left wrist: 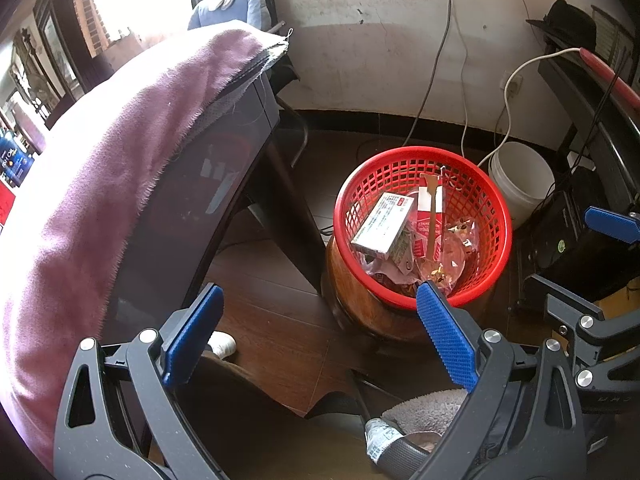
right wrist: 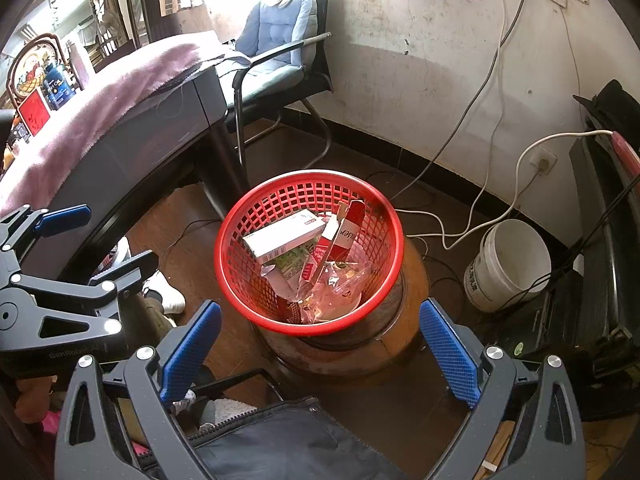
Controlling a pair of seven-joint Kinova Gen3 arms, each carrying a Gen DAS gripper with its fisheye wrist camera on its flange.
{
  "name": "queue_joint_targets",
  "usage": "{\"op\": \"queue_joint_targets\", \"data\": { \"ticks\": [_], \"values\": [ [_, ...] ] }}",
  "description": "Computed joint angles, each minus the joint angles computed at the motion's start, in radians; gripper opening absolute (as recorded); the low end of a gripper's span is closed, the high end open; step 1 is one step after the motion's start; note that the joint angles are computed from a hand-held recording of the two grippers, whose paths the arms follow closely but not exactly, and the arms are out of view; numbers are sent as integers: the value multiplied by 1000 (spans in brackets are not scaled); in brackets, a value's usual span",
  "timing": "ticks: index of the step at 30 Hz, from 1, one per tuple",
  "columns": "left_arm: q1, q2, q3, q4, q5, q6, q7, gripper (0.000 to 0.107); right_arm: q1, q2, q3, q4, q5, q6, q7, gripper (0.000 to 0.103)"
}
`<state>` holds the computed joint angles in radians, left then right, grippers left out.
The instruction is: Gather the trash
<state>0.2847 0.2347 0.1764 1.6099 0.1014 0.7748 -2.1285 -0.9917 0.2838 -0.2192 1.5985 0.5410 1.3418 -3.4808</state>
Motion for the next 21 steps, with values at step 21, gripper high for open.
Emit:
{"op": "queue_joint_targets", "data": {
  "ticks": [21],
  "values": [
    [7, -2, 0, 6, -9, 1, 5, 94, -2, 4, 0, 0, 4, -9, -13, 97]
  ]
}}
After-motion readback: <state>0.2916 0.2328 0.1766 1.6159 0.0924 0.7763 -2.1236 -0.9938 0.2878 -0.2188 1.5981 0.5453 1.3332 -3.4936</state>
